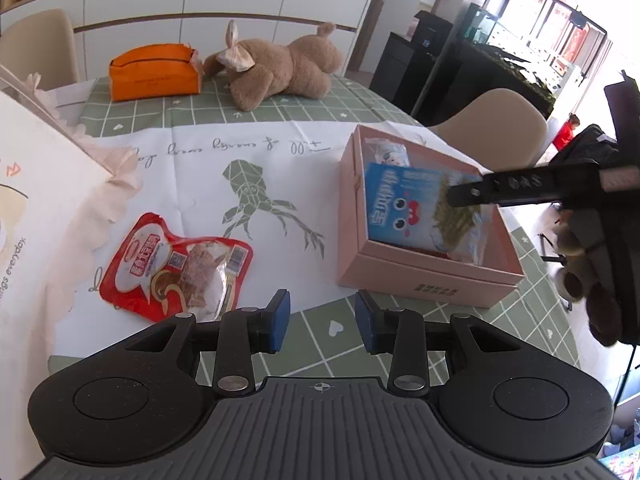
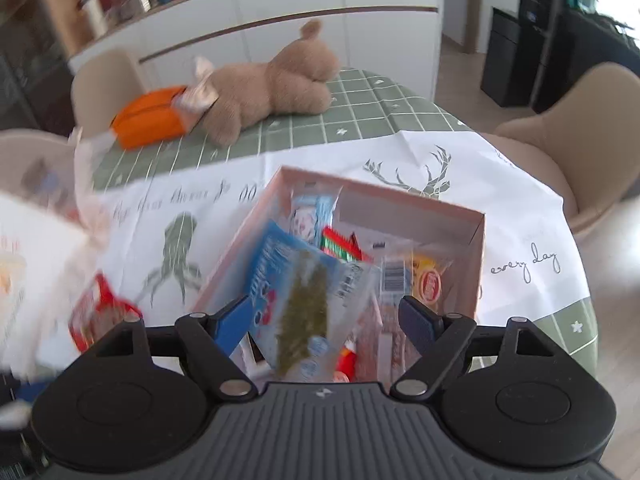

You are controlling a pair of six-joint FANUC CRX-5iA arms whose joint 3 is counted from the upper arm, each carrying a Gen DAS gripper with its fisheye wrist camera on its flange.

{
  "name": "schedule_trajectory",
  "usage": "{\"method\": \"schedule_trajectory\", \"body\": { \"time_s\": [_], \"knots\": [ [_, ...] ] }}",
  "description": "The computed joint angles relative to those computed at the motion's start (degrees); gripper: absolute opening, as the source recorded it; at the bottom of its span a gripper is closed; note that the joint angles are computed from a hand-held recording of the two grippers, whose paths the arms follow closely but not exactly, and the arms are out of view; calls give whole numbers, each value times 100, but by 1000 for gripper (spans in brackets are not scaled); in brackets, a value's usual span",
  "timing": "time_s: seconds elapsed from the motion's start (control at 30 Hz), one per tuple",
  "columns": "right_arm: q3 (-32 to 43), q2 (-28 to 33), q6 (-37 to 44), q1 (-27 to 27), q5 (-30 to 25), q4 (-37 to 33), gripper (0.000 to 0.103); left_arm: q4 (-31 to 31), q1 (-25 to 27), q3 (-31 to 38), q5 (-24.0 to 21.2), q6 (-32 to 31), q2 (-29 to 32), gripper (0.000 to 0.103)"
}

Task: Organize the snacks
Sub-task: 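Drop the white-blue bag into the pink box with the right gripper while the left drops the hawthorn pack, then move the right gripper to the red duck snack bag and grasp it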

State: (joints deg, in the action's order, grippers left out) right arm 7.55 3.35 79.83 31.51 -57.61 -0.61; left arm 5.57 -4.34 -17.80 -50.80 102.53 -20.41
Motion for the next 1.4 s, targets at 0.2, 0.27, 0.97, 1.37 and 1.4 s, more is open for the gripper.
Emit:
{"method": "schedule_trajectory", "body": {
  "time_s": [0.2, 0.27, 0.97, 1.37, 1.4],
  "knots": [
    [-1189, -554, -798, 296, 1097, 1441, 61, -208, -166, 146, -44, 148, 181, 40],
    [-1109, -398, -800, 310, 896, 1505, 58, -356, -235, 222, -118, 215, 231, 40],
    [-3091, -2083, -2042, 1084, 1574, 2284, 65, -1291, 1084, 163, 113, 1747, 496, 40],
    [-3409, -2528, -1807, 1543, 939, 1566, 65, -887, 409, -485, 496, 52, 158, 40],
    [-3419, -2549, -1749, 1556, 944, 1529, 65, -638, 400, -635, 514, -39, 33, 39]
  ]
}}
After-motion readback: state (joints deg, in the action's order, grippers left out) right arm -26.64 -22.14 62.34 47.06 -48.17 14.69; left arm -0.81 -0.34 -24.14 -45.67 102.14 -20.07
